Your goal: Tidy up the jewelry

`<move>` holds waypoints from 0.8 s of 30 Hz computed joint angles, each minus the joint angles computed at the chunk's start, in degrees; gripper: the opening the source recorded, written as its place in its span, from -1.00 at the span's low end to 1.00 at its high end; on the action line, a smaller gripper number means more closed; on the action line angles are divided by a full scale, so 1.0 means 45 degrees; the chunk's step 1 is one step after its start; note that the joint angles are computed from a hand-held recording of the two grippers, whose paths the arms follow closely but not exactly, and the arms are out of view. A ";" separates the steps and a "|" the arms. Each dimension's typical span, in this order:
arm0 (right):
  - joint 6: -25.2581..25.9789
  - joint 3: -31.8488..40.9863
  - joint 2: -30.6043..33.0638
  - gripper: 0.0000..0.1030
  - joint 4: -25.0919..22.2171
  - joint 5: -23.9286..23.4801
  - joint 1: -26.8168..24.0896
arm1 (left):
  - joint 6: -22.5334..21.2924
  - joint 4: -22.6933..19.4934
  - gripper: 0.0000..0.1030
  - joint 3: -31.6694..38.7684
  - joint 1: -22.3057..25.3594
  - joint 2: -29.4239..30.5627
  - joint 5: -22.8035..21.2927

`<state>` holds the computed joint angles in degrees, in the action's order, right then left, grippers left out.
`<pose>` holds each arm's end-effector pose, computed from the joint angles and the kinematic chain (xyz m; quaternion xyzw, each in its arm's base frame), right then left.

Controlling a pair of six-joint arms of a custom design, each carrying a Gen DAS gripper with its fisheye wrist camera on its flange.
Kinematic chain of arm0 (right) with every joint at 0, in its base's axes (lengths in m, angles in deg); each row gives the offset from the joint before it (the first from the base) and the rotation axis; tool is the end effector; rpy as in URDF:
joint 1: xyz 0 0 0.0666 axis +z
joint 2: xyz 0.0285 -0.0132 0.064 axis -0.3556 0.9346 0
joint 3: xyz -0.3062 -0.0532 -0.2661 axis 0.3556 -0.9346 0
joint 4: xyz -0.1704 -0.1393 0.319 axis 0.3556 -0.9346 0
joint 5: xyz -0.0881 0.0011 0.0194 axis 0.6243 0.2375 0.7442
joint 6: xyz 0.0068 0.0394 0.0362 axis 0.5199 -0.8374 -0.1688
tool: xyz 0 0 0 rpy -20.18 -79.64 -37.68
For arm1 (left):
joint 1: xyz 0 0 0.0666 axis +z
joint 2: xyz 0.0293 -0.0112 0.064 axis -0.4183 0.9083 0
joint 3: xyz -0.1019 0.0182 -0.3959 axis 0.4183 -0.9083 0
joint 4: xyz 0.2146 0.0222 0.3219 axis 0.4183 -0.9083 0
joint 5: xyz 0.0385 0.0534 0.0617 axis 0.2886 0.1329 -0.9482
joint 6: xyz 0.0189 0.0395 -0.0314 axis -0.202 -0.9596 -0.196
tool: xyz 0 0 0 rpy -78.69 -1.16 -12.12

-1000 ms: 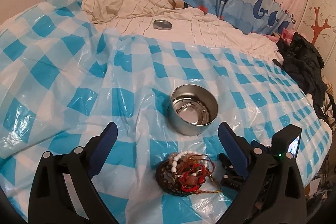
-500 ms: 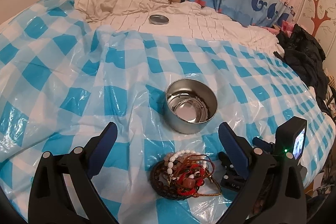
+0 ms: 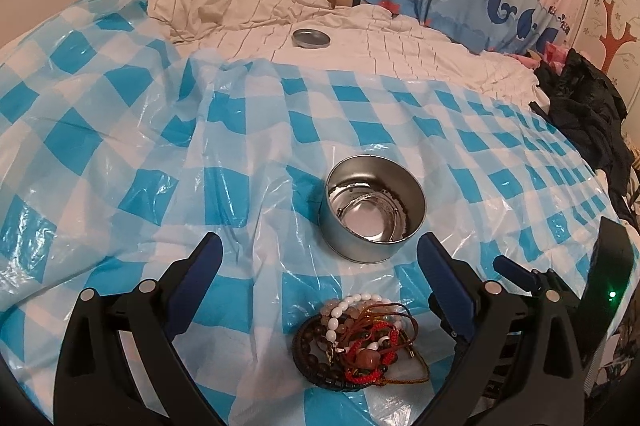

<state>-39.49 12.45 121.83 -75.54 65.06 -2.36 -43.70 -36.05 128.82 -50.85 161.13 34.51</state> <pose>0.3788 0.1326 0.5417 -0.1643 0.9120 0.1476 0.3456 0.3532 -0.1619 0.6130 -0.1052 0.9239 -0.0430 0.3655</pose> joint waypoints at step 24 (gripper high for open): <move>-0.0047 -0.0027 0.0074 0.86 -0.0292 -0.0594 0.0023 | -0.0046 0.0009 0.83 -0.0016 -0.0042 0.0093 0.0016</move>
<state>-39.70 12.33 122.16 -76.86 62.38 -2.26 -43.91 -36.01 128.75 -51.04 161.55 34.59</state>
